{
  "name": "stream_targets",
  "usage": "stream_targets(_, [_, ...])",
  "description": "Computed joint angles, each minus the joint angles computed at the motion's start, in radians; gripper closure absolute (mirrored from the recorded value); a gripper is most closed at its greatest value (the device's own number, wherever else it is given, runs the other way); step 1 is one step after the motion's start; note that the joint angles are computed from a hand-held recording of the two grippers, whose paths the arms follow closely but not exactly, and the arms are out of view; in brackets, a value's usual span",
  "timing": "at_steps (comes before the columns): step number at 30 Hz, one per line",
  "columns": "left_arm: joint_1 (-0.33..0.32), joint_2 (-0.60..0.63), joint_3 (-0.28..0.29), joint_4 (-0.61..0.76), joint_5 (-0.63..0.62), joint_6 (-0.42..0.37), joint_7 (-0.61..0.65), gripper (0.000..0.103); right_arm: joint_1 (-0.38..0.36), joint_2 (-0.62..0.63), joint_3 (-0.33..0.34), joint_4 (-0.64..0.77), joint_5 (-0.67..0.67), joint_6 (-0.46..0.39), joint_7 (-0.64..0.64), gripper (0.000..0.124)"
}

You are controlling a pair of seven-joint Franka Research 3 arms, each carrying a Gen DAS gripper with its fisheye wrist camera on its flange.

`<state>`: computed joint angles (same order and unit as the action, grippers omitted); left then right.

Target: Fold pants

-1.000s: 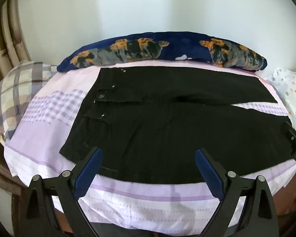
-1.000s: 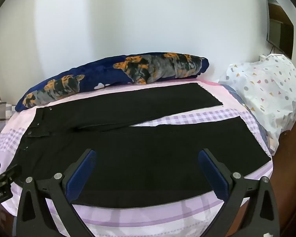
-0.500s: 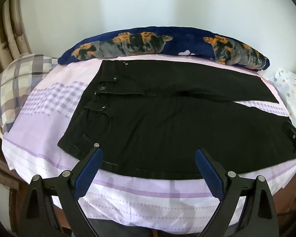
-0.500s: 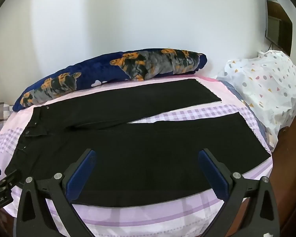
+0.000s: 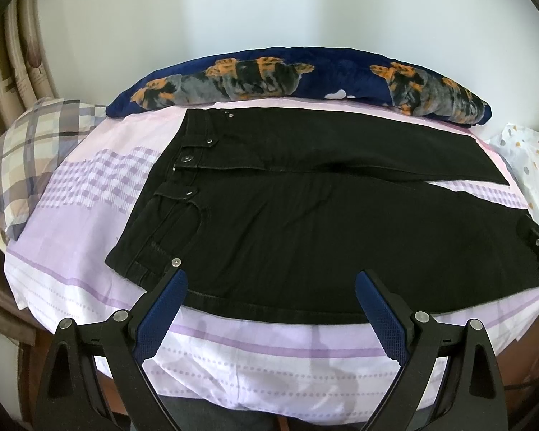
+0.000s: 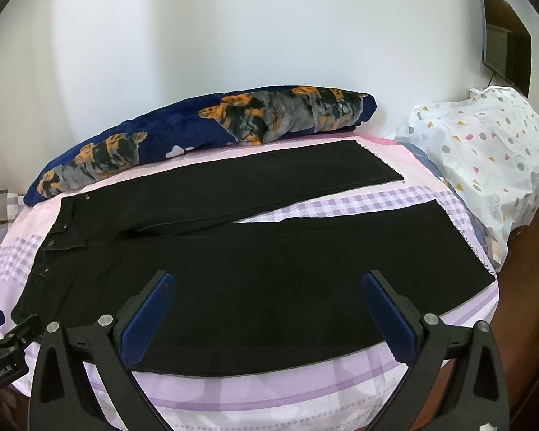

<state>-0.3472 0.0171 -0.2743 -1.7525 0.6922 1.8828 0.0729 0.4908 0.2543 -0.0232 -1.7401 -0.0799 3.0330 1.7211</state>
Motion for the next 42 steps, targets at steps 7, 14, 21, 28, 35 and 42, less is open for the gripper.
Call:
stream_targets(7, [-0.002, 0.003, 0.000, 0.004, 0.000, -0.004, -0.003, 0.008, 0.000, 0.001, 0.000, 0.000, 0.005, 0.001, -0.003, 0.021])
stream_targets(14, [-0.004, 0.006, 0.000, 0.005, 0.002, -0.005, -0.005, 0.008, -0.001, 0.001, 0.004, -0.005, 0.009, -0.002, -0.007, 0.022])
stream_targets(21, [-0.006, 0.006, 0.000, 0.004, 0.004, -0.005, -0.007, 0.008, -0.017, 0.003, 0.024, -0.002, 0.038, -0.010, -0.038, 0.022])
stream_targets(28, [-0.007, 0.007, 0.000, 0.004, 0.001, -0.007, -0.007, 0.008, -0.018, 0.001, 0.030, -0.001, 0.053, -0.021, -0.051, 0.022])
stream_targets(35, [-0.007, 0.006, 0.000, 0.002, -0.001, -0.006, -0.005, 0.008, -0.013, 0.002, 0.025, 0.001, 0.049, -0.028, -0.048, 0.022])
stream_targets(42, [-0.003, 0.003, 0.002, -0.012, -0.015, 0.002, 0.000, 0.008, -0.016, 0.008, 0.031, 0.013, 0.046, -0.054, -0.055, 0.022])
